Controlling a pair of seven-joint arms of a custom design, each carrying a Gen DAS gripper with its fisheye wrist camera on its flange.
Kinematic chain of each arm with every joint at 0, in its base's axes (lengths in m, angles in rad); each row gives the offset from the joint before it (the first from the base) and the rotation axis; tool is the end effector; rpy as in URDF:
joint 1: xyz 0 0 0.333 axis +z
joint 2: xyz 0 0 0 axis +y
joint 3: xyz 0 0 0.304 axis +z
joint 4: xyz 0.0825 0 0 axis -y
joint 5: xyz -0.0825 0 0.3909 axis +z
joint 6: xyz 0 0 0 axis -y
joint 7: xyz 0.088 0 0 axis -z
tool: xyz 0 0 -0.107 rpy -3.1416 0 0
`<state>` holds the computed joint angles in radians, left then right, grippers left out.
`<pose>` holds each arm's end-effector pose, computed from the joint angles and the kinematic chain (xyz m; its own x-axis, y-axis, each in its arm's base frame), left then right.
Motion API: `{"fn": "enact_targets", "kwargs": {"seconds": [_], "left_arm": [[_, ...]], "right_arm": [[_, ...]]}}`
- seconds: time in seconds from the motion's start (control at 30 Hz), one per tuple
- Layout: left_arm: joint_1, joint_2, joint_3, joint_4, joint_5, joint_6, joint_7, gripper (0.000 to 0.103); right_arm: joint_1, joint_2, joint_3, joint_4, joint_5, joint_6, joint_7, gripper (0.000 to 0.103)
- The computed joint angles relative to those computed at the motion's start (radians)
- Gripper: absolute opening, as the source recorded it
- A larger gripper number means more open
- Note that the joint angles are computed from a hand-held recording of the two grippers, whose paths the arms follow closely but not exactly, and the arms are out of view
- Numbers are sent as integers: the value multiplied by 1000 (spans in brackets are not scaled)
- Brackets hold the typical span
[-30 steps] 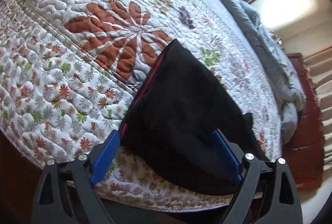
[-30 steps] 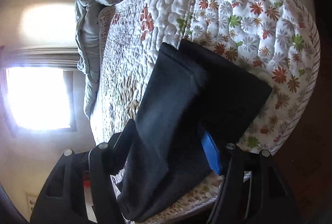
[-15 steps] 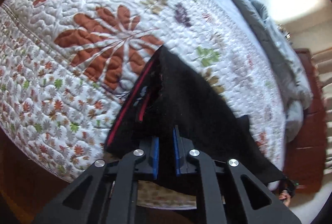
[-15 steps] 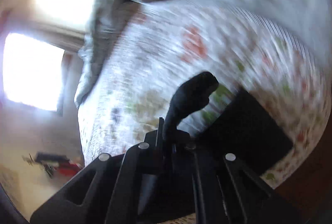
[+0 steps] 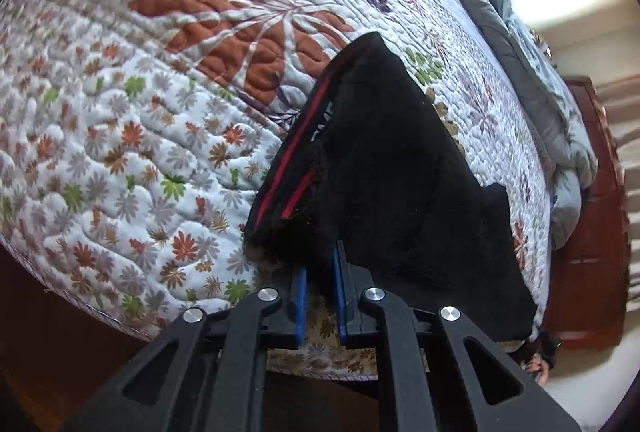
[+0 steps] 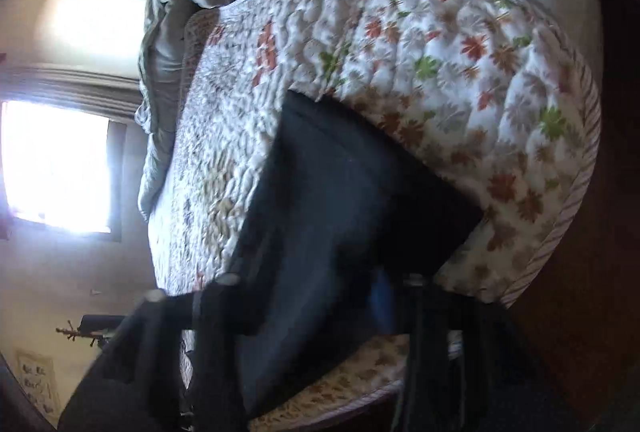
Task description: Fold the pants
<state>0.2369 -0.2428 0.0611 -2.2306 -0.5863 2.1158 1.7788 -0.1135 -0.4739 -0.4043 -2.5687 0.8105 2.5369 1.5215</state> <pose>0.4868 0.1243 0.4773 0.2740 -0.8229 0.4977 -0.9073 -0.3928 -0.1499 0.3797 -0.2273 0.4369 -0.5802 -0.3725 -0.7244 -0.4398 0.8918 -0.1063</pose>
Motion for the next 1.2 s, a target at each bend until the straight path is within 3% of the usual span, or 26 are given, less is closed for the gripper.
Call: {"fn": "enact_targets", "kwargs": {"seconds": [0.1, 0.13, 0.2, 0.23, 0.4, 0.47, 0.53, 0.63, 0.7, 0.77, 0.8, 0.93, 1.2], "left_arm": [[-8, -4, -14, -6, 19, 32, 2, 11], [-10, -5, -17, -10, 20, 45, -2, 11], [-12, -11, -14, -22, 14, 57, -12, 12], [-15, -14, -15, -26, 12, 63, -15, 12], [-21, -10, -14, -28, 20, 73, -15, 12], [-20, -7, -10, -22, 24, 62, -8, 12], [-21, 4, -8, -12, 19, 54, -2, 12], [-21, 15, -10, -2, 16, 52, 2, 13], [-20, 17, -14, -1, 22, 59, 0, 13], [-20, 16, -17, -3, 26, 66, -6, 13], [-20, 14, -20, -6, 30, 71, -15, 13], [-21, 8, -29, 6, 73, 58, -62, 12], [-20, 45, -32, 55, 134, -3, -63, 12]], "right_arm": [[27, 5, 5, 8, 27, -19, 4, 50], [24, 5, 12, 7, 25, -25, 16, 44], [12, 1, 27, 5, 3, -29, 37, 11], [-1, 0, 40, 7, -22, -30, 67, 5], [-3, -32, 40, -24, -57, 15, 93, 5], [33, -45, -4, -36, -14, 3, 46, 21], [50, -59, -39, -54, 60, -4, 21, 49], [67, -73, -56, -73, 159, 29, -23, 53], [69, -67, -47, -78, 181, 28, -34, 48], [61, -55, -28, -73, 162, 7, -35, 6], [37, -56, 6, -76, 115, 14, -8, 5], [27, -111, 33, -100, 65, 44, 35, 4], [64, -89, -33, -112, 53, 26, -5, 8]]}}
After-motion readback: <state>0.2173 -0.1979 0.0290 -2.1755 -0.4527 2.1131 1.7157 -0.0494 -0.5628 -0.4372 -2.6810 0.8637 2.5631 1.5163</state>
